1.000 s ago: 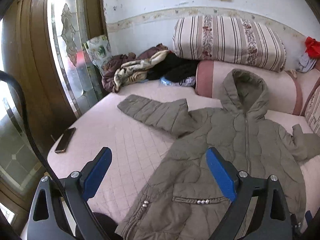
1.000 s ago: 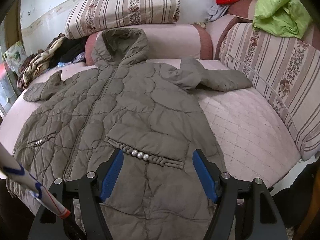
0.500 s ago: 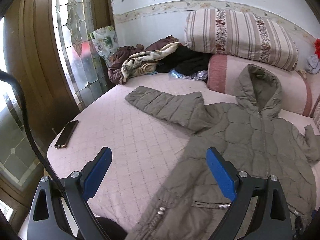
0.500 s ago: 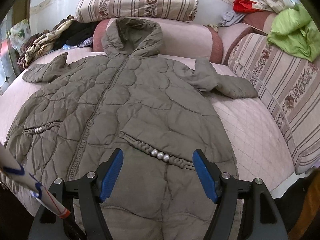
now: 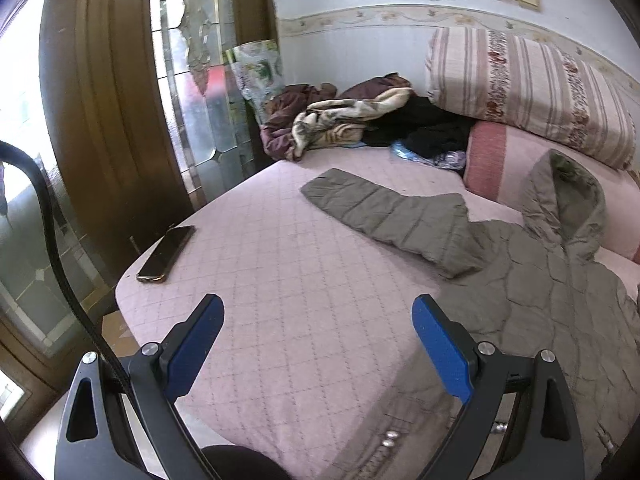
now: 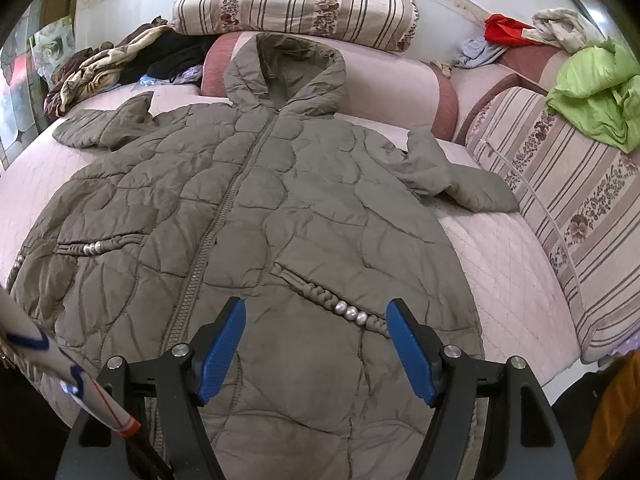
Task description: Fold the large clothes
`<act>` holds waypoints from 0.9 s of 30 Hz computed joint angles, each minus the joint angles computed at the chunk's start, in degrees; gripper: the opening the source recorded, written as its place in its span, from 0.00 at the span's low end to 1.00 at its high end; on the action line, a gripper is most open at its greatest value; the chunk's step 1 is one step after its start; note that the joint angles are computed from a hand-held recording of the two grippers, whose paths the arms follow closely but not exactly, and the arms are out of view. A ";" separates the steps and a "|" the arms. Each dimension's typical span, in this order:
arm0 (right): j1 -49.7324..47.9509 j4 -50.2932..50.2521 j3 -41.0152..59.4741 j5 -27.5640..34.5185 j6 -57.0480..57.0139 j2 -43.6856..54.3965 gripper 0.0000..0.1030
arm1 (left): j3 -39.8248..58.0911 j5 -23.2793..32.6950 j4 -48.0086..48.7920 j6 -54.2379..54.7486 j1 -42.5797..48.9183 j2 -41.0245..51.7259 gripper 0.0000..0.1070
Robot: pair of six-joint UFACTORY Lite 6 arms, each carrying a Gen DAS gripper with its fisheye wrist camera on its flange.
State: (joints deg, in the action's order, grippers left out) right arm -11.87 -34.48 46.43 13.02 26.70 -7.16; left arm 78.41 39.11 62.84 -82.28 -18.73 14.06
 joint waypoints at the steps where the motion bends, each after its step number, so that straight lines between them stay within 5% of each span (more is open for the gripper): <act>1: 0.47 -1.25 -0.01 0.26 1.36 0.00 0.75 | -0.29 -0.38 0.08 -0.02 0.75 -0.21 0.88; 13: 4.84 -3.57 7.31 3.57 1.31 5.43 0.75 | 2.87 0.48 -0.17 4.52 6.98 3.75 0.88; 22: 7.02 13.51 26.13 9.13 -10.57 17.80 0.76 | 6.63 -4.93 -2.24 11.33 10.88 8.57 0.88; 27: 9.50 17.15 33.67 11.58 -12.46 22.83 0.77 | 15.89 -9.55 -14.28 24.91 14.95 16.80 0.88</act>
State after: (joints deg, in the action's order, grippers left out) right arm -2.38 -17.33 80.10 24.60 14.23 15.66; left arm 94.29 29.55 48.56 -57.37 -3.77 30.86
